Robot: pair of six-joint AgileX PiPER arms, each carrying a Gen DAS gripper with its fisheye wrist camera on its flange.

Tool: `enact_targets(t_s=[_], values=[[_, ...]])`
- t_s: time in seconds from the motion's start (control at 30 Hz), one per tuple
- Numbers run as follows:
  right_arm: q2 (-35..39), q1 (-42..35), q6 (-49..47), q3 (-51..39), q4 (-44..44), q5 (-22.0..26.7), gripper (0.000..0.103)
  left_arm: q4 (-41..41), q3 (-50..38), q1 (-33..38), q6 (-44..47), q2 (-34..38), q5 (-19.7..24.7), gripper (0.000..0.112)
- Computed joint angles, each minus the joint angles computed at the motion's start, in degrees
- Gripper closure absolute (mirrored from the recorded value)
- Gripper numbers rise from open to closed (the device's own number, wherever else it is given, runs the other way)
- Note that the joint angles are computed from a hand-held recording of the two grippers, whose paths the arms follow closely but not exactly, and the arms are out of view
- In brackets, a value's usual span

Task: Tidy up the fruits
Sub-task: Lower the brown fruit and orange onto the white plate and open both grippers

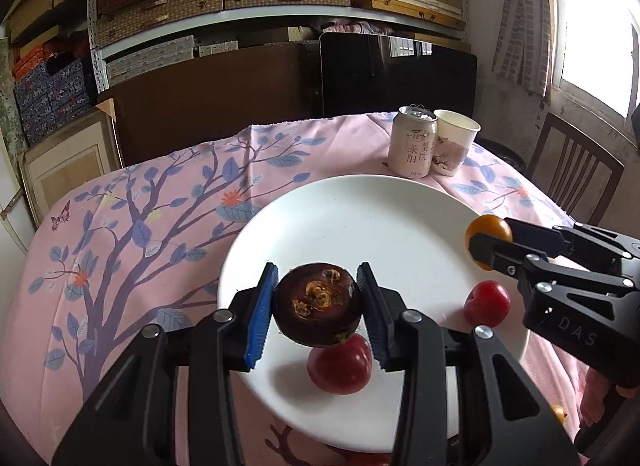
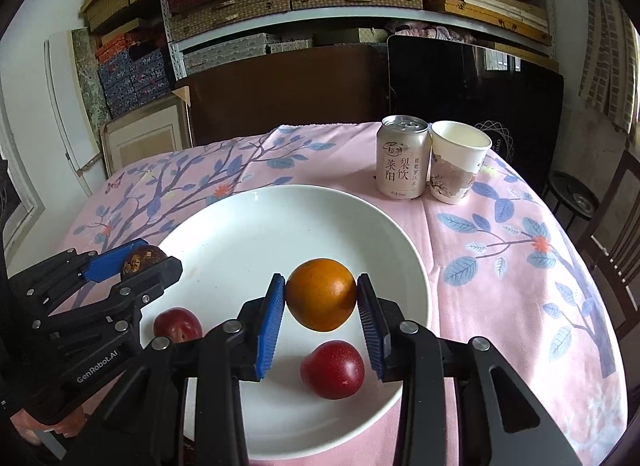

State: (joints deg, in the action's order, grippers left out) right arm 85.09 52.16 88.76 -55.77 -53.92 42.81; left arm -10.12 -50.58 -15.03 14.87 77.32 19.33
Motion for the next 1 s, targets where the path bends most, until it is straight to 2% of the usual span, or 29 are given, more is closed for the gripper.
enact_targets(t_s=[0.13, 0.3, 0.5, 0.63, 0.87, 1.0], values=[[-0.49, -0.25, -1.02, 0.18, 1.49, -2.02, 0.066, -1.45, -0.05, 0.52, 1.44, 0.34, 0.01, 0.072], [1.34, 1.77, -0.67, -1.42, 0.17, 1.98, 0.066, -2.99, -0.06, 0.91, 3.22, 0.35, -0.08, 0.072], [2.53, 1.78, -0.62, -1.95, 0.26, 3.22, 0.066, 3.09, -0.08, 0.3, -3.17, 1.45, -1.0, 0.072], [2.65, 0.8, -0.49, -1.45, 0.99, 2.15, 0.066, 6.11, -0.15, -0.35, -5.89, 2.64, -0.99, 0.072], [3.48, 1.71, -0.38, -1.99, 0.36, 3.83, 0.066, 6.39, 0.26, -0.97, -5.14, 2.39, -1.12, 0.072], [3.57, 1.29, -0.86, -1.88, 0.84, 3.02, 0.066, 5.07, 0.41, -0.86, -3.5, 2.12, -1.12, 0.072]])
